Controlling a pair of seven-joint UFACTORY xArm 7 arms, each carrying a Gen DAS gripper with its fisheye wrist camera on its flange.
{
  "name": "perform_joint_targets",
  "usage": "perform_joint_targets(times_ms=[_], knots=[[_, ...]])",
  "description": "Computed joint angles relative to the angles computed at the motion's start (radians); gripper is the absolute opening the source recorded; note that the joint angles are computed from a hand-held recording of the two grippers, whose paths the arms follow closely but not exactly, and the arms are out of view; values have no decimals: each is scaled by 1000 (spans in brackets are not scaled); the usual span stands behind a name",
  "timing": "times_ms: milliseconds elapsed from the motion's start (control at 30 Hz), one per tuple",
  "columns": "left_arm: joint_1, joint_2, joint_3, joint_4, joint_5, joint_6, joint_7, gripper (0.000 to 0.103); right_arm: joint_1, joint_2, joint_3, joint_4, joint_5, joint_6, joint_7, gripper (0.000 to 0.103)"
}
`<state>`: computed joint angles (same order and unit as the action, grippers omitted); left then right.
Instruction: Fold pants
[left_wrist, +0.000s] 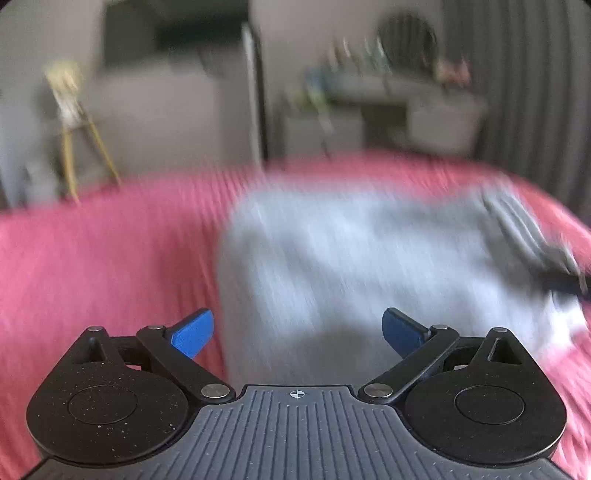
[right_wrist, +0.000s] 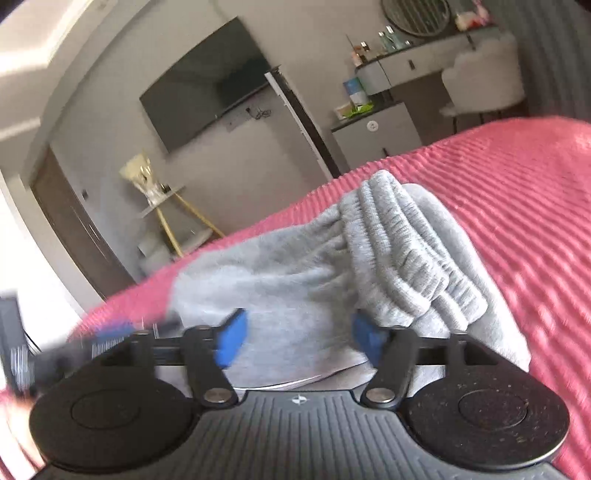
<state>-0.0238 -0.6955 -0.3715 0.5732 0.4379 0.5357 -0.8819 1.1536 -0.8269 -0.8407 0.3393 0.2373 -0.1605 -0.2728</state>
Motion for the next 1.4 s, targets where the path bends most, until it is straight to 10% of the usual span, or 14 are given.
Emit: perform_joint_targets(times_ms=[100,300,567,967,1400], knots=[[-32,-84,35,-81,-141,21,-138,102,-192,21,192,-31,32,66,86,82],[-62,-275,22,-56,-224,382,-266,101,-612,-196,534,-126,74,401,219,97],[-180,-320,-91,67,-246,668,-261,101,-844,-359,851,-138,-18,695,306,97],[-236,-259,-176,148,-216,619,-267,101,-880,-455,875,-119,-70,844,327,97],[-267,-240,-125,68,-245,492,-338,101,-868,-435,954,-139,-155,798,356,97]])
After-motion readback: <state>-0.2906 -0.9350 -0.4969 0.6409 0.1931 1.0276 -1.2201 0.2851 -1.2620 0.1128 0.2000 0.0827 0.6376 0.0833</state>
